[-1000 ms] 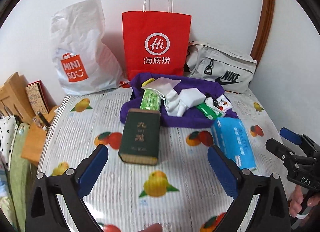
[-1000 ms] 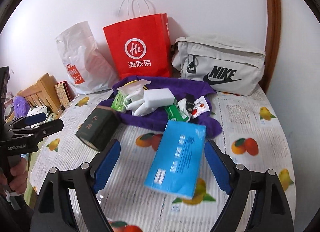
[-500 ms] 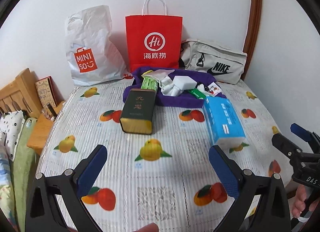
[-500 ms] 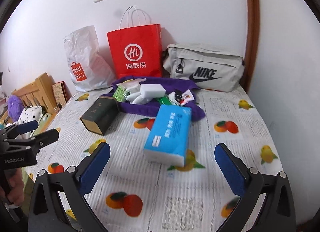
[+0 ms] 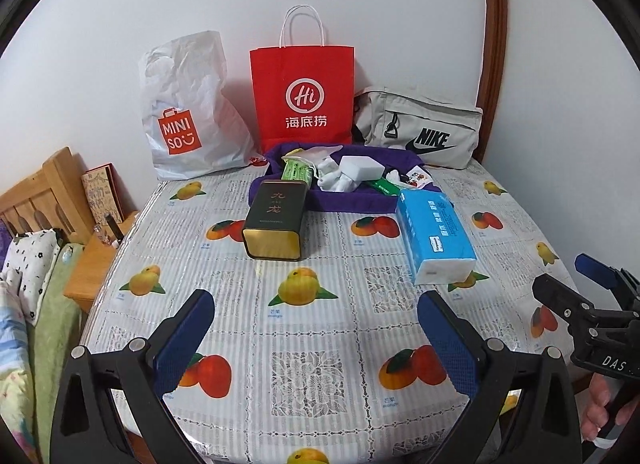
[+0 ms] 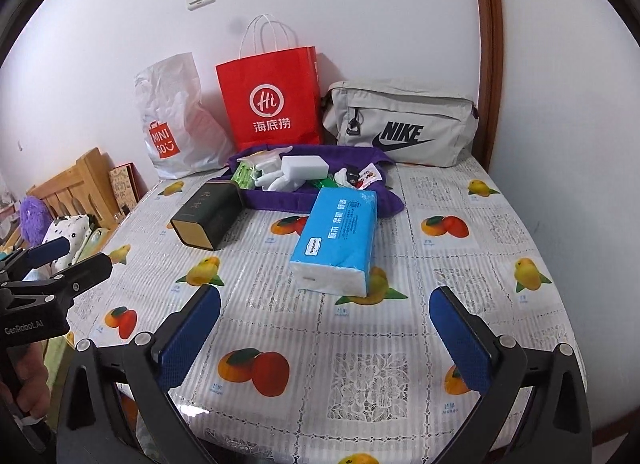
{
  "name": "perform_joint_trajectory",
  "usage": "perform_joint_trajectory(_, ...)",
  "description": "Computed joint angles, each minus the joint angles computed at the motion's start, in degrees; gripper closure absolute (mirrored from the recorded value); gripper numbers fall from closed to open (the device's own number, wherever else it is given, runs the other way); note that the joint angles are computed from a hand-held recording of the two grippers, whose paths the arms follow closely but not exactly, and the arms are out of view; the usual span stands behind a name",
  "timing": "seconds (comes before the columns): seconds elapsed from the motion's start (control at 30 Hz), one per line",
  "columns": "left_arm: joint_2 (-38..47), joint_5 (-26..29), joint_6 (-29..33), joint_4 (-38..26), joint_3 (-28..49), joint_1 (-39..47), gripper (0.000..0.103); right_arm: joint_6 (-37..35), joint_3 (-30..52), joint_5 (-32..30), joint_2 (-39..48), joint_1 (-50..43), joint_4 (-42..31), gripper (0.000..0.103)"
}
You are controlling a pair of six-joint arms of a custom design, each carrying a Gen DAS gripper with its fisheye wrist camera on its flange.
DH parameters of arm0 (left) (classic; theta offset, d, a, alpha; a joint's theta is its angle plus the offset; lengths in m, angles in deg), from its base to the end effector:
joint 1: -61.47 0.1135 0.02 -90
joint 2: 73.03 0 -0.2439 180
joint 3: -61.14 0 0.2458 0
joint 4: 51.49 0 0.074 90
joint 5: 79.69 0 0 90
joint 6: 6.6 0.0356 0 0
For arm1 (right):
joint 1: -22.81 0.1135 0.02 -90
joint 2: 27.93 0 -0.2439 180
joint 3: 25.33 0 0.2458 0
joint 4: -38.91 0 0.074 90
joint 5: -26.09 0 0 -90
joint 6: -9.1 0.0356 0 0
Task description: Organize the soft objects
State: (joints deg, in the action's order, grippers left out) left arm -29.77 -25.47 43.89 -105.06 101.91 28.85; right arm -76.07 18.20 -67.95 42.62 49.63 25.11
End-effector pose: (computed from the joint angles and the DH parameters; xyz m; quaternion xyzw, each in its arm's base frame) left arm 0.1337 -0.0608 0.1846 -0.1442 0.9032 0.0740 0.3975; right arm 0.2136 0.1108 0.1602 -0.1877 0.8893 0.1442 0.3914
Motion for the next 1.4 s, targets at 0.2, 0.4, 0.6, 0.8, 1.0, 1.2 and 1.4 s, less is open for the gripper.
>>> perform_joint_trajectory(0.2,0.1,0.3,-0.5,0.6,-0.7,0.0,0.0,0.0,-0.4,0.1,0.1,-0.2,0.2,0.0)
perform_joint_trajectory(0.4,-0.1,0.5,-1.0,0.7,-1.5,-0.1,0.0,-0.1,-0.7,0.1,-0.1,-0.1,0.2,0.0)
perform_joint_trajectory(0.6,-0.2,0.2,-1.4,0.7,-1.9,-0.3,0.0,0.0,-0.8,0.4,0.0,0.2,0.1,0.0)
perform_joint_trajectory(0.8,-0.5,0.4,-1.0,0.8,-1.9,0.0,0.0,-0.1,-1.1,0.6,-0.3,0.5,0.2,0.0)
perform_joint_trajectory(1.0,-1.4,0.0,-1.6,0.1,-2.3,-0.6,0.0,0.1,-1.7,1.3,-1.0,1.5,0.3,0.0)
perform_joint_trajectory(1.2,-1.5,0.1,-1.6,-0.1,-2.2,-0.5,0.0,0.2,-1.5,1.6,-1.3,1.8,-0.1,0.0)
perform_joint_trajectory(1.4,-2.3,-0.1,-2.0,-1.1,-2.2,-0.8,0.0,0.3,-1.6,1.6,-1.4,1.9,-0.1,0.0)
